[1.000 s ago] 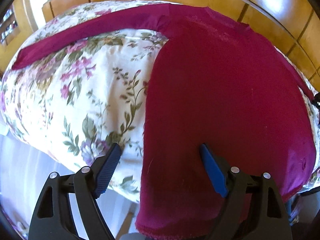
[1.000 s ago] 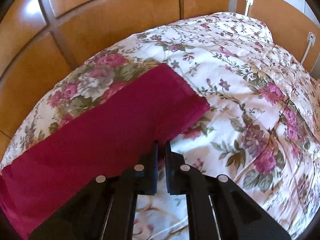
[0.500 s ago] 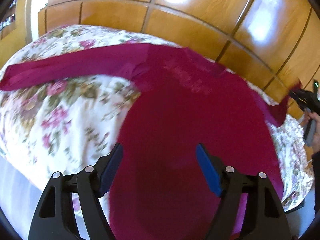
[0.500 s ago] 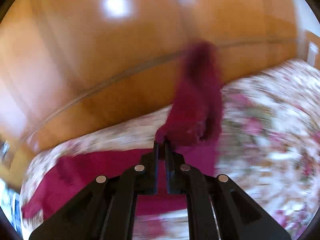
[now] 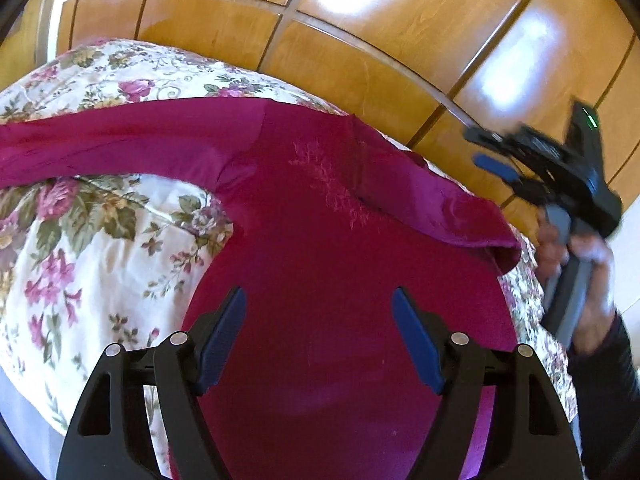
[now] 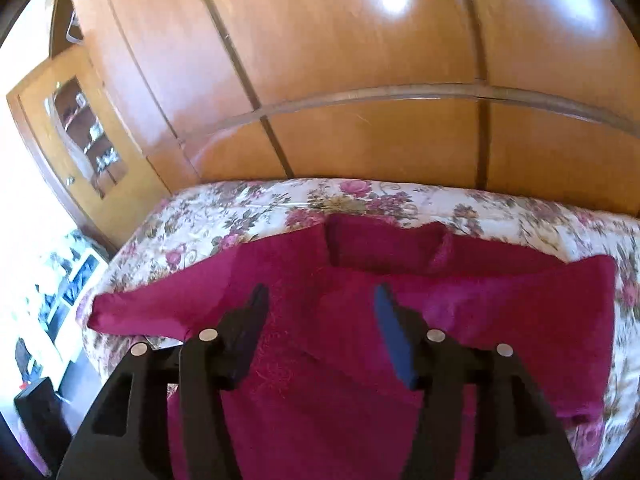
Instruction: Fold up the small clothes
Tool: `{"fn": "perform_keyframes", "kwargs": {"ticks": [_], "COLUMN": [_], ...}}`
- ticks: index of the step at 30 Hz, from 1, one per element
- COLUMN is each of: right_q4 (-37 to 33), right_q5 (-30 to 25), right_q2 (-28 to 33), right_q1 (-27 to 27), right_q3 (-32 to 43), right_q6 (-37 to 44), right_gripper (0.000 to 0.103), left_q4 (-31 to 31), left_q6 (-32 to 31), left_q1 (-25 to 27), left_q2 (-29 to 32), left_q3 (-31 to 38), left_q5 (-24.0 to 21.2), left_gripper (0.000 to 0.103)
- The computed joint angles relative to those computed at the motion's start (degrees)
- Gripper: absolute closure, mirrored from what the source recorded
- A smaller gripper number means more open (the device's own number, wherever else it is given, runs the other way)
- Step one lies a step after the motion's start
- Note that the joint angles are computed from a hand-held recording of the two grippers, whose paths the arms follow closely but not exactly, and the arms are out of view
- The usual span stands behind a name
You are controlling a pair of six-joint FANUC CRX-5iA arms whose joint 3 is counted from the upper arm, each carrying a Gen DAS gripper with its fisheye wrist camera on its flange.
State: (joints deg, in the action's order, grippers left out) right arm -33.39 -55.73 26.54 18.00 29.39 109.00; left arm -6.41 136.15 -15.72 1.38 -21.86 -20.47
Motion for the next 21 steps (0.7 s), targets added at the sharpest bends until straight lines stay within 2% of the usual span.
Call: {"fn": "perform_keyframes", "kwargs": {"ticks": [3,5,6,8,10,13,14,18,20,21], "right_q4": [-0.8,0.6,1.7,3.4,5.7,8.0,8.6,9.8,10.3,10.7], "right_q5": [1.2,2.3,2.8,3.7,5.0,5.4,5.7,6.2,6.9,7.3], "right_q2": [-2.8,-4.4,-5.6,-6.9,-8.2,-8.6,-8.6,-7.3,-6.4,-5.7], "right_q1": [-4.1,-6.1,-7.5,-9.7,-11.6,-13.7,-14.0,-14.0,-13.3,-12.7], "right_q3": [-4.9,-8.2,-10.5,-13.5,-16.6,-18.7,-19.2,-18.5,-17.9,-17.2], "right_q6": [-0.5,-2.1,-3.3,-5.1,-7.9,-11.8,-12.6,-14.8,-15.5,-16.1], "right_gripper": [0.035,0.033,0.033,0.031,0.028,0.026,0.026,0.023,0.022,0.021], "left_q4": [6.0,10.2,14.3,27.2,37.3,48.0,48.7,44.0,44.2,41.9], "left_q6": [-6.8,-11.3,-15.4,-27.7,-36.8,-45.8,-46.5,-41.4,-41.8,-40.4], "left_q1": [1.8,2.5,3.0,3.4,3.1,2.7,2.8,3.8,3.9,4.1], "left_q2": [1.6,3.4,4.4,7.5,10.6,16.4,17.7,24.7,27.5,28.9], "left_q3": [-0.4,0.2,0.0,-0.3,0.4,4.4,5.8,15.3,18.9,21.6], "left_q5": [2.5,4.3,5.6,8.5,9.9,9.1,8.5,3.5,0.8,-1.6], "left_gripper": [0.034,0.034,0.036,0.037,0.037,0.037,0.037,0.037,0.063,0.084]}}
